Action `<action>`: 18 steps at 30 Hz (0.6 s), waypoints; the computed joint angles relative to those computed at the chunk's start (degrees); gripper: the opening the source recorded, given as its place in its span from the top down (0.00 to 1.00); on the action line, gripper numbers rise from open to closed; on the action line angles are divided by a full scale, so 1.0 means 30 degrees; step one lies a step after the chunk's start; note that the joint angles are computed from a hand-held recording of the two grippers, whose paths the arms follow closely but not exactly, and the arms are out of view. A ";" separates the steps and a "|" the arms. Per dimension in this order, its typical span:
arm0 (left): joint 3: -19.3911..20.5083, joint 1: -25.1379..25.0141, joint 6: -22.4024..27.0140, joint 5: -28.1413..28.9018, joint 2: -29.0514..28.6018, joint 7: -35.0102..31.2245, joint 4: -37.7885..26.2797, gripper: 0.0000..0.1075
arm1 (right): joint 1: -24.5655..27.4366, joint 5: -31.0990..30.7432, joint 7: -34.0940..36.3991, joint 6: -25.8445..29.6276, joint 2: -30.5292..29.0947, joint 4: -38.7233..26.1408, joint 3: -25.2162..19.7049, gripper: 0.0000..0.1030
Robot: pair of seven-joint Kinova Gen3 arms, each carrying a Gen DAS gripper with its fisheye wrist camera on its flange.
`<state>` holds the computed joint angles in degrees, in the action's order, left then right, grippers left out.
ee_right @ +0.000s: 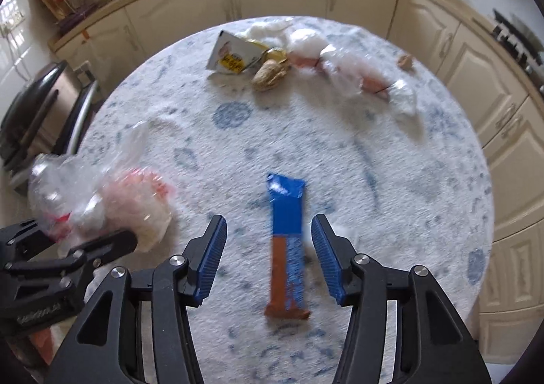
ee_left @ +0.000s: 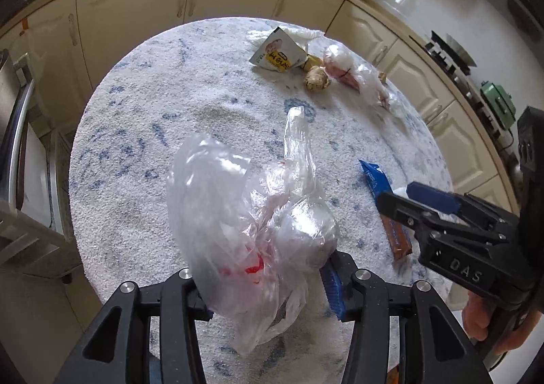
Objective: Collect trash
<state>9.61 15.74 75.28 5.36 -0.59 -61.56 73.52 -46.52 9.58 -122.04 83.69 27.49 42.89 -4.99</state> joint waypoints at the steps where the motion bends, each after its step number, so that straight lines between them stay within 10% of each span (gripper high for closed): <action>1: -0.0044 -0.0129 -0.0190 0.0103 -0.0130 -0.0135 0.0227 0.51 | 0.0213 -0.0382 0.0047 -0.0174 -0.0125 0.0286 -0.0176 0.49; 6: -0.2495 0.1678 -0.0108 0.1032 -0.0008 -0.0638 0.0384 0.39 | 0.0476 -0.0716 -0.1242 -0.0134 -0.0469 0.1693 -0.0134 0.49; 13: -0.2701 0.1574 -0.2385 0.2010 -0.0621 -0.0618 0.2001 0.17 | 0.0444 -0.0227 -0.0997 -0.0911 -0.0191 0.1809 -0.0332 0.49; 18: 0.0233 0.0432 -0.2813 -0.1197 -0.0841 -0.0219 0.2430 0.40 | -0.0582 0.1025 -0.1104 -0.1972 -0.0922 0.3290 -0.0214 0.69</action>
<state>10.31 17.03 66.84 1.77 -3.12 -62.22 80.81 -48.27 12.66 -125.35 77.77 24.72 52.76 -5.63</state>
